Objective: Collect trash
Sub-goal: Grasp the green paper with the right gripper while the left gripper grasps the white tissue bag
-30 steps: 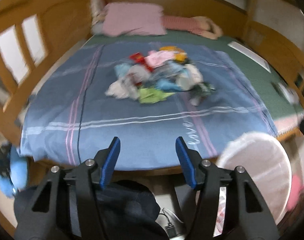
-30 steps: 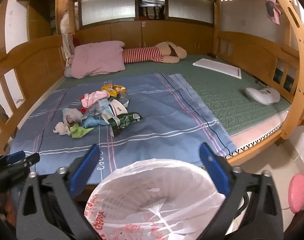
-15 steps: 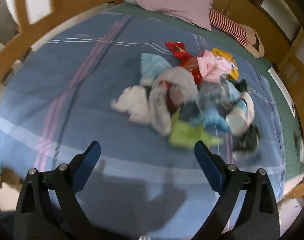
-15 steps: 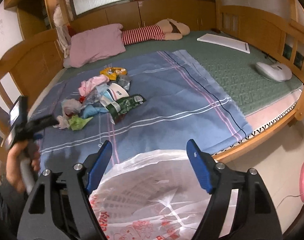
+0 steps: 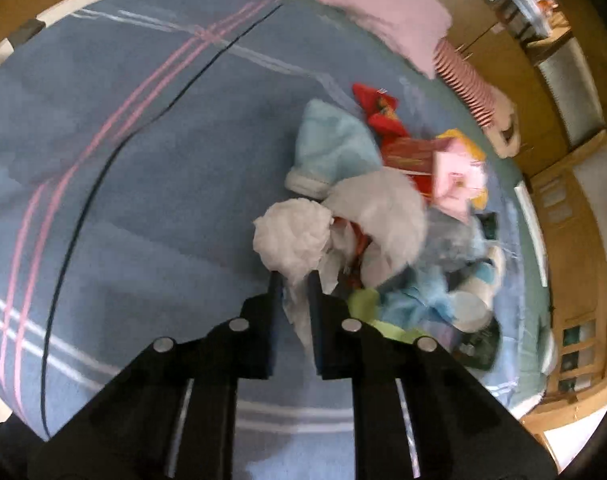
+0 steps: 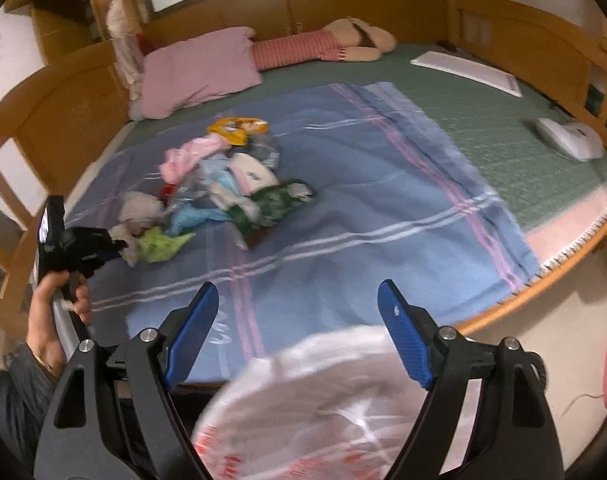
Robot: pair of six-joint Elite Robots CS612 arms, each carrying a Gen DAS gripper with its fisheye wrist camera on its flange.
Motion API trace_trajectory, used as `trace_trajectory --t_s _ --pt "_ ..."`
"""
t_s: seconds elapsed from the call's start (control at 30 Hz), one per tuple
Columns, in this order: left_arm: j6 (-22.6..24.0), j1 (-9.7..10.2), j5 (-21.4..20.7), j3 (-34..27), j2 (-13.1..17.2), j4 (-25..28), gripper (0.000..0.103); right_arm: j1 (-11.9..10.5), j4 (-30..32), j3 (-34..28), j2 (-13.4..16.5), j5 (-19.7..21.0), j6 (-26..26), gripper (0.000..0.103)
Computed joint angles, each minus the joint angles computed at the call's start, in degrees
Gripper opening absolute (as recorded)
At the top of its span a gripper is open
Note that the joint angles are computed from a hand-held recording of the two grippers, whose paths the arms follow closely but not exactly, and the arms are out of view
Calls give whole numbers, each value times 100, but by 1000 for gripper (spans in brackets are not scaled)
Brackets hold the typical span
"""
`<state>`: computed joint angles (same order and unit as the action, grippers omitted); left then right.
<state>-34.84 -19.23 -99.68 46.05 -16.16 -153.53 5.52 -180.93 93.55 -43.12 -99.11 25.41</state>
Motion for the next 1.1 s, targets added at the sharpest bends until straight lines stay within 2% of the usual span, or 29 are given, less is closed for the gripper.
trace_trajectory --t_s 0.07,0.13,0.17,0.27,0.33,0.4,0.43,0.47,0.5,0.57,0.63,0.73,0.77,0.8,0.83,0.9,0.93,1.1 --pt "125 -33 145 516 -276 -355 14 18 32 -165 81 212 -54 80" --pt "151 -44 293 904 -466 -689 14 4 153 -443 224 701 -58 80" --pt "155 -63 522 1139 -589 -831 14 3 211 -548 274 832 -70 80" --pt "118 -91 1074 1557 -842 -772 14 77 586 -1241 613 1195 -362 80" --pt "-215 -13 983 1566 -842 -405 14 87 894 -1711 855 1527 -319 80" --pt "-627 124 477 1461 -769 -8 15 117 1232 -2161 1088 1633 -232 80" --pt "-817 181 302 1455 -740 34 20 142 1436 -2441 1237 1641 -183 80" --pt "-979 209 220 1468 -732 -19 31 164 1675 -2699 1370 1647 -145 80" --pt "-1102 224 220 1533 -746 -187 36 180 1860 -2894 1471 1680 -124 80" --pt "-1145 206 456 1625 -800 -342 67 211 2380 -3407 1757 1701 12 80" --pt "-1188 201 607 1717 -841 -571 74 222 2927 -3826 1993 1739 179 80" --pt "-1310 239 456 1720 -821 -718 79 236 3500 -4207 2222 1744 395 80" --pt "-1364 246 398 1702 -809 -704 80 225 3603 -4287 2290 1865 456 79" --pt "-1414 261 337 1695 -798 -704 80 226 3647 -4308 2306 1907 463 69" --pt "-1504 281 255 1676 -782 -694 82 219 3666 -4312 2319 1981 453 53" --pt "-1616 287 226 1720 -791 -756 83 188 3652 -4226 2299 2216 480 31" --pt "-1722 293 278 1764 -808 -839 83 183 3602 -4154 2263 2251 495 28" --pt "-2294 300 673 2021 -900 -1254 84 153 3175 -3678 1993 2146 415 27"
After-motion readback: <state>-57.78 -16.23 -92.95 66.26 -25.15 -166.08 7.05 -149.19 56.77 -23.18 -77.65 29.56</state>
